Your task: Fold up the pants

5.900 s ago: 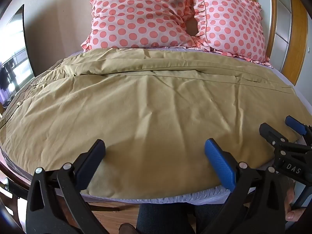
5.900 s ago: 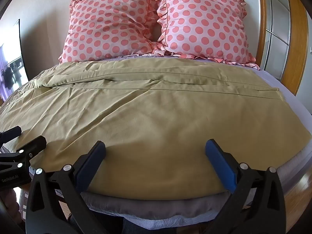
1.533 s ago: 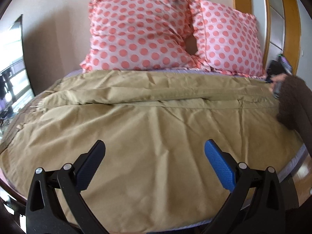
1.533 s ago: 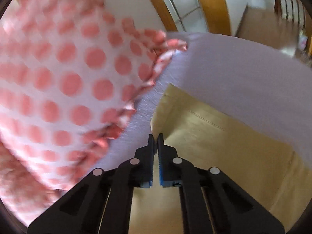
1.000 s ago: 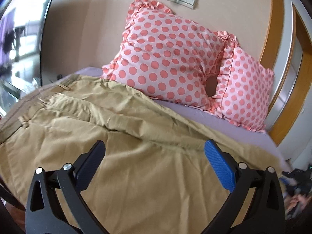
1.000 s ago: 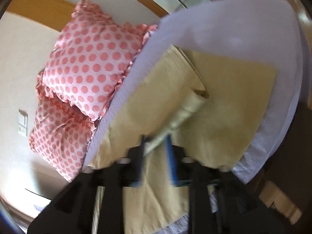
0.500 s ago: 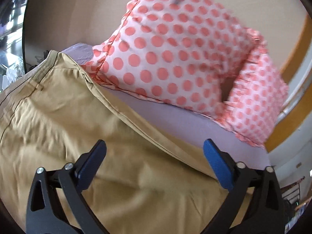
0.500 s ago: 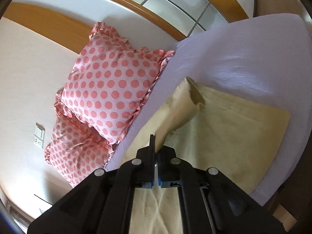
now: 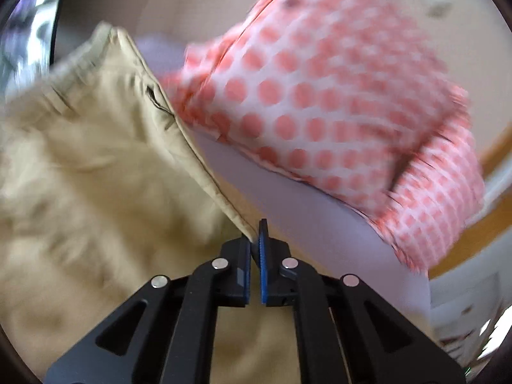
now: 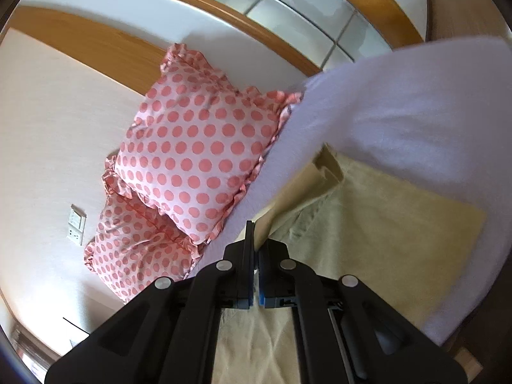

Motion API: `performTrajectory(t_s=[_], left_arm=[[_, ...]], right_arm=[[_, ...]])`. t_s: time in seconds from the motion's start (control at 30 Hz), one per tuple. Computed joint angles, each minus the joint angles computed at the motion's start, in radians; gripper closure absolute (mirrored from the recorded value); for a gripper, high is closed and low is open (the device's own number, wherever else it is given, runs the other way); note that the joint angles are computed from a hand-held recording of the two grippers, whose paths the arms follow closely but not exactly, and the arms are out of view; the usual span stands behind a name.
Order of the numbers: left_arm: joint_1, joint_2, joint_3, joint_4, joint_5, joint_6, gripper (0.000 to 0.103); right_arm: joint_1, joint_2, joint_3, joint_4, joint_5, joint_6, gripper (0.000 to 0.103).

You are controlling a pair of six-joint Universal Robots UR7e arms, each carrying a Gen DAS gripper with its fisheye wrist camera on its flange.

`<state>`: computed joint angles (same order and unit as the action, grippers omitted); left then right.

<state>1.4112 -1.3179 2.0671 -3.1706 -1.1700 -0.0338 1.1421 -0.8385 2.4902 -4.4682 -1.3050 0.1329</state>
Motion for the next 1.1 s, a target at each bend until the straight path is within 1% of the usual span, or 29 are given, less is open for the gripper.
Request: performTrajectory(t_s=[0.07, 0.1, 0.13, 0.23, 0.3, 0.33, 0.43, 0.47, 0.5, 0.53, 0.57, 0.6, 0.63, 0.67, 0.7, 0.73, 0.77, 0.8, 0.83, 0.87, 0.9, 0.93, 0.97, 1.0, 1.03, 1.07, 1.1], left_arm=[[-0.041, -0.115, 0.153, -0.091, 0.011, 0.048, 0.099], [-0.059, -0.198, 0.253, -0.128, 0.017, 0.060, 0.099], [-0.073, -0.264, 0.330, -0.142, 0.034, 0.058, 0.099], [-0.094, -0.401, 0.506, -0.169, 0.081, 0.034, 0.099], [-0.072, -0.443, 0.574, -0.181, 0.073, 0.006, 0.099], [-0.069, -0.444, 0.596, -0.197, 0.079, -0.002, 0.099], [-0.058, -0.418, 0.644, -0.278, 0.092, 0.005, 0.099], [-0.059, -0.401, 0.654, -0.308, 0.094, 0.011, 0.098], [-0.055, -0.383, 0.660, -0.339, 0.094, 0.022, 0.098], [-0.059, -0.373, 0.666, -0.360, 0.099, 0.028, 0.097], [-0.060, -0.364, 0.674, -0.391, 0.101, 0.035, 0.095], [-0.056, -0.365, 0.682, -0.406, 0.093, 0.037, 0.094], [-0.052, -0.363, 0.688, -0.421, 0.084, 0.040, 0.092], [-0.048, -0.359, 0.692, -0.436, 0.076, 0.043, 0.088], [-0.040, -0.358, 0.697, -0.448, 0.064, 0.048, 0.083], [-0.032, -0.354, 0.703, -0.462, 0.055, 0.051, 0.080], [-0.020, -0.350, 0.708, -0.484, 0.039, 0.057, 0.075], [-0.013, -0.343, 0.712, -0.503, 0.030, 0.060, 0.074], [0.000, -0.342, 0.719, -0.523, 0.014, 0.064, 0.073], [0.009, -0.343, 0.723, -0.532, 0.003, 0.065, 0.070], [0.027, -0.344, 0.730, -0.552, -0.019, 0.065, 0.067], [0.037, -0.343, 0.735, -0.570, -0.030, 0.064, 0.066], [0.043, -0.344, 0.740, -0.581, -0.037, 0.066, 0.062], [0.050, -0.343, 0.748, -0.602, -0.041, 0.070, 0.059], [0.057, -0.340, 0.752, -0.618, -0.042, 0.074, 0.059], [0.062, -0.338, 0.752, -0.625, -0.043, 0.076, 0.059], [0.070, -0.337, 0.751, -0.628, -0.051, 0.075, 0.059]], right_arm=[[-0.009, -0.002, 0.035, -0.053, -0.017, -0.017, 0.101], [-0.018, 0.001, 0.051, -0.076, -0.019, -0.023, 0.101], [-0.034, 0.006, 0.074, -0.106, -0.020, -0.031, 0.101], [-0.059, 0.028, 0.106, -0.148, -0.034, -0.047, 0.101], [-0.075, 0.045, 0.116, -0.152, -0.051, -0.055, 0.101], [-0.083, 0.056, 0.118, -0.156, -0.060, -0.057, 0.101], [-0.089, 0.061, 0.120, -0.141, -0.093, -0.060, 0.101], [-0.078, 0.057, 0.119, -0.131, -0.121, -0.065, 0.101], [-0.063, 0.050, 0.120, -0.120, -0.159, -0.075, 0.097], [-0.042, 0.048, 0.123, -0.128, -0.214, -0.076, 0.074], [-0.028, 0.049, 0.124, -0.139, -0.255, -0.076, 0.057], [-0.015, 0.061, 0.126, -0.178, -0.299, -0.078, 0.024], [-0.017, 0.082, 0.128, -0.231, -0.307, -0.085, 0.023], [-0.012, 0.112, 0.125, -0.299, -0.333, -0.102, 0.024], [-0.005, 0.124, 0.118, -0.325, -0.363, -0.121, 0.027], [0.003, 0.128, 0.108, -0.325, -0.391, -0.134, 0.033], [-0.003, 0.129, 0.102, -0.308, -0.398, -0.136, 0.035], [-0.015, 0.129, 0.100, -0.290, -0.389, -0.129, 0.035], [-0.024, 0.148, 0.091, -0.304, -0.382, -0.124, 0.035], [-0.008, 0.167, 0.079, -0.334, -0.417, -0.137, 0.035], [0.009, 0.174, 0.066, -0.331, -0.452, -0.153, 0.035], [0.021, 0.197, 0.050, -0.358, -0.470, -0.175, 0.035], [0.031, 0.208, 0.041, -0.371, -0.488, -0.190, 0.035], [0.037, 0.228, 0.032, -0.395, -0.483, -0.216, 0.038], [0.028, 0.234, 0.033, -0.386, -0.442, -0.232, 0.045], [0.036, 0.243, 0.025, -0.378, -0.434, -0.254, 0.046], [0.053, 0.252, 0.013, -0.371, -0.440, -0.283, 0.053]])
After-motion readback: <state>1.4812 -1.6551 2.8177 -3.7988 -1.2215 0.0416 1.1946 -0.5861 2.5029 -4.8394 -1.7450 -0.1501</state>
